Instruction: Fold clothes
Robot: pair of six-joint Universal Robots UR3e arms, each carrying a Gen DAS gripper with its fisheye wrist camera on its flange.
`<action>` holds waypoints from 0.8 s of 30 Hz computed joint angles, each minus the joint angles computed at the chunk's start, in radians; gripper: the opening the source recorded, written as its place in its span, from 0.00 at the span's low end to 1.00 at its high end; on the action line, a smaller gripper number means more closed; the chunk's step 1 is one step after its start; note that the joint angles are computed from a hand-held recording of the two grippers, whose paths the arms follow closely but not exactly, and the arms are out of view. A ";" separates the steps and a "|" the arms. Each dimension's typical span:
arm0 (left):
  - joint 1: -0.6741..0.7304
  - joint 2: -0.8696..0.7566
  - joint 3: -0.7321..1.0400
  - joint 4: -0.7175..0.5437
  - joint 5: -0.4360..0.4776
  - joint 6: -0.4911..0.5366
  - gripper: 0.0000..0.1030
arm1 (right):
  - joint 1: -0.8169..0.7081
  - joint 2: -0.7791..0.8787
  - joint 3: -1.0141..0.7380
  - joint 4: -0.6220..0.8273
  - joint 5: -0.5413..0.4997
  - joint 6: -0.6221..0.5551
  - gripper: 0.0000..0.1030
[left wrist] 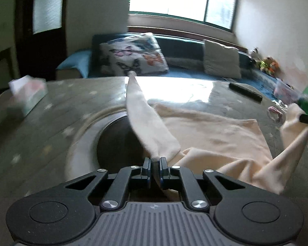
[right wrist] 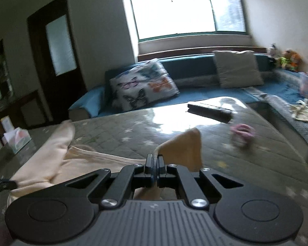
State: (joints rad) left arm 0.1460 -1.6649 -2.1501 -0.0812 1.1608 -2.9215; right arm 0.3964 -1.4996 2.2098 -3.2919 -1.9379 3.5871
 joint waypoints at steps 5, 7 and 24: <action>0.189 0.341 -0.226 -0.225 -0.151 0.123 0.08 | 0.053 -0.214 0.206 0.034 -0.112 0.115 0.02; 0.244 0.493 -0.275 -0.381 -0.198 0.208 0.08 | 0.097 -0.286 0.266 0.068 -0.159 0.177 0.02; 0.264 0.642 -0.368 -0.432 -0.123 0.358 0.48 | 0.194 -0.522 0.399 0.499 -0.326 0.436 0.33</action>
State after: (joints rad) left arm 0.4103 -1.0228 -2.5185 -0.5132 1.0380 -2.5636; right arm 0.5899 -2.0214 2.6092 -2.7926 -2.2635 4.0235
